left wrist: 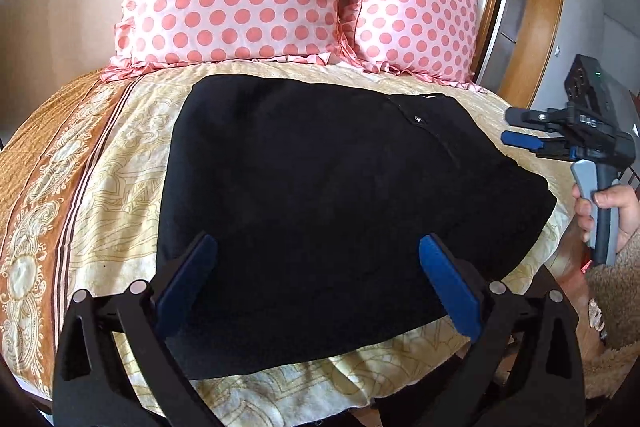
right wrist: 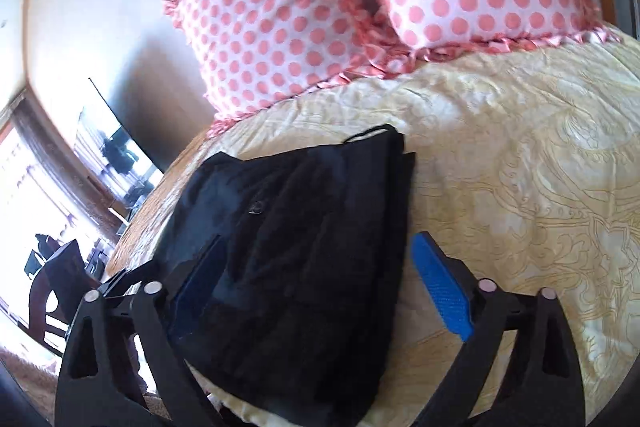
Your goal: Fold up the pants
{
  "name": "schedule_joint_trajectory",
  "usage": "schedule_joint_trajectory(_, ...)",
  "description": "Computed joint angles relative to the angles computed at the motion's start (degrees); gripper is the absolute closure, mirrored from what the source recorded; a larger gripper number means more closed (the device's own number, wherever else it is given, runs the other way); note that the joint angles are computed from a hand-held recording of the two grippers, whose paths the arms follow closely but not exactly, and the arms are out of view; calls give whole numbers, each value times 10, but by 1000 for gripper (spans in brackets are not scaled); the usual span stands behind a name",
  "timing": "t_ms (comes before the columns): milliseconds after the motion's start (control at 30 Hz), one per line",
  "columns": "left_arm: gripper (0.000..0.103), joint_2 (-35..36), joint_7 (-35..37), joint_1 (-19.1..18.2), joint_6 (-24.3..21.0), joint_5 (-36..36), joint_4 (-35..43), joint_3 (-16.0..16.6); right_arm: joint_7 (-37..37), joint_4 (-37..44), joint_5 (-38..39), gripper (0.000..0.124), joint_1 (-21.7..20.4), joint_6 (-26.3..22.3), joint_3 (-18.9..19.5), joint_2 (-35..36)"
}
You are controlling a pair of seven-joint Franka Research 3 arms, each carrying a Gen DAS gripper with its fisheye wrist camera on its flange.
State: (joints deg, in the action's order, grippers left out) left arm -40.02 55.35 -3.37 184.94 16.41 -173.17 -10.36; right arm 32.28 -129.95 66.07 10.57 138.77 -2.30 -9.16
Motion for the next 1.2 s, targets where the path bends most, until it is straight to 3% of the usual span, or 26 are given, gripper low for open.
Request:
schedule_joint_trajectory(233, 2, 3, -7, 15, 15, 0, -2, -19, 51, 33, -72, 48, -1, 12, 18, 50)
schedule_joint_trajectory(400, 2, 3, -12, 23, 25, 1, -4, -27, 31, 36, -79, 63, 3, 23, 25, 56)
schedule_joint_trajectory(500, 2, 5, -12, 22, 28, 2, -4, -25, 9, 32, -56, 80, 2, 16, 21, 52)
schedule_joint_trajectory(633, 2, 5, -13, 24, 29, 2, -4, -27, -45, 7, -38, 92, 16, 66, 30, 25)
schedule_joint_trajectory(733, 2, 7, -13, 27, 31, 2, -4, -28, -82, -5, -25, 95, 30, 91, 30, 9)
schedule_joint_trajectory(867, 2, 7, -15, 30, 33, 1, -5, -32, -138, -14, 1, 95, 43, 84, 22, -6)
schedule_joint_trajectory(967, 2, 8, -14, 31, 33, 1, -4, -31, -66, -1, -44, 95, 36, 87, 23, 12)
schedule_joint_trajectory(1067, 2, 9, -13, 29, 34, 2, -4, -29, -19, 20, -51, 94, 24, 41, 13, 33)
schedule_joint_trajectory(1200, 2, 9, -12, 30, 35, 2, -5, -29, 20, 26, -77, 79, 14, 37, 19, 41)
